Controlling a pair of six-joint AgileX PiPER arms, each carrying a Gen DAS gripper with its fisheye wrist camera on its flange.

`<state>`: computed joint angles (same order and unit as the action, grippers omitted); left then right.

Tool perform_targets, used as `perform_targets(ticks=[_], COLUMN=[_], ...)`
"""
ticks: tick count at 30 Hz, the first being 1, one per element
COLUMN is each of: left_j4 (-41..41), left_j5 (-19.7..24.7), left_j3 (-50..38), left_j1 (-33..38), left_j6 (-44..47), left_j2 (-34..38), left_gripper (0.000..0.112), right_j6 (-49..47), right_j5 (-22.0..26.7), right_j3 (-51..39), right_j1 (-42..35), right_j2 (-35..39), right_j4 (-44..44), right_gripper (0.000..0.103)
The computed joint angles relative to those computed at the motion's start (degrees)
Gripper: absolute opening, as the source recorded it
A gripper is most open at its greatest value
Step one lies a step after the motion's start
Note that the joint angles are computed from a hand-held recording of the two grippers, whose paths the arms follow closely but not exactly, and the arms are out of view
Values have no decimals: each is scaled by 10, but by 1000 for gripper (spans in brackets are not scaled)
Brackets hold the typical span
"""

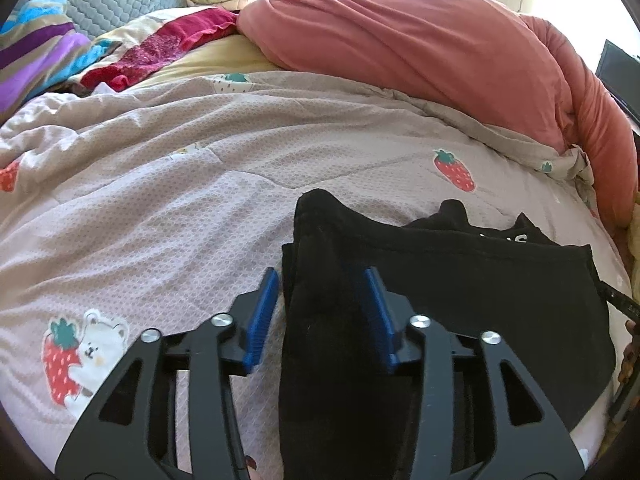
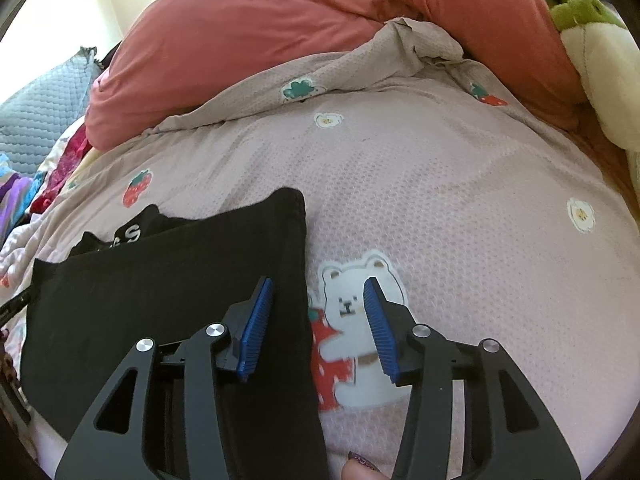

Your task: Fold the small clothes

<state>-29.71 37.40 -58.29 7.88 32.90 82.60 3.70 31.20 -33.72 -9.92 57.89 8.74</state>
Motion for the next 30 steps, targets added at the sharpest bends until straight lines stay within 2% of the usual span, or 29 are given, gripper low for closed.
perform_targets(ticks=[4,6,10,13,19,24,25,26,28,30], left_j4=[-21,-46,-41,-60,-98,-53,-34,-19,-23,-14], left_j5=[20,41,58,87,155,145,135,127,128,119], left_j3=[5,7,15,26,59,98,107,117,132,151], left_j1=[24,47,69,103,156,117,104,97,102,97], left_j6=[13,29,29,47,95,79,61,46,48,44], left_j2=[-21,-33,-53,-68,-106,-139,-141,-141,-142,-163], left_gripper=[49,50,53,54,54,54,53,45,37,35], right_j6=[-36,-44,-69,-125,-144,-196,-222,-254,-298,-297], right_j5=[34,51,95,138,187,224,238,255,283,289], right_j3=[13,18,29,39,56,67,68,70,73,74], right_j1=[-16,-16,-21,-57,-78,-118,-141,-169,-211,-214], right_j2=[-45,-67,-112,-147,-195,-208,-208,-208,-211,-224], right_j4=[34,39,61,109,115,153,172,194,224,221], right_gripper=[49,49,49,49,49,48,42,31,24,22])
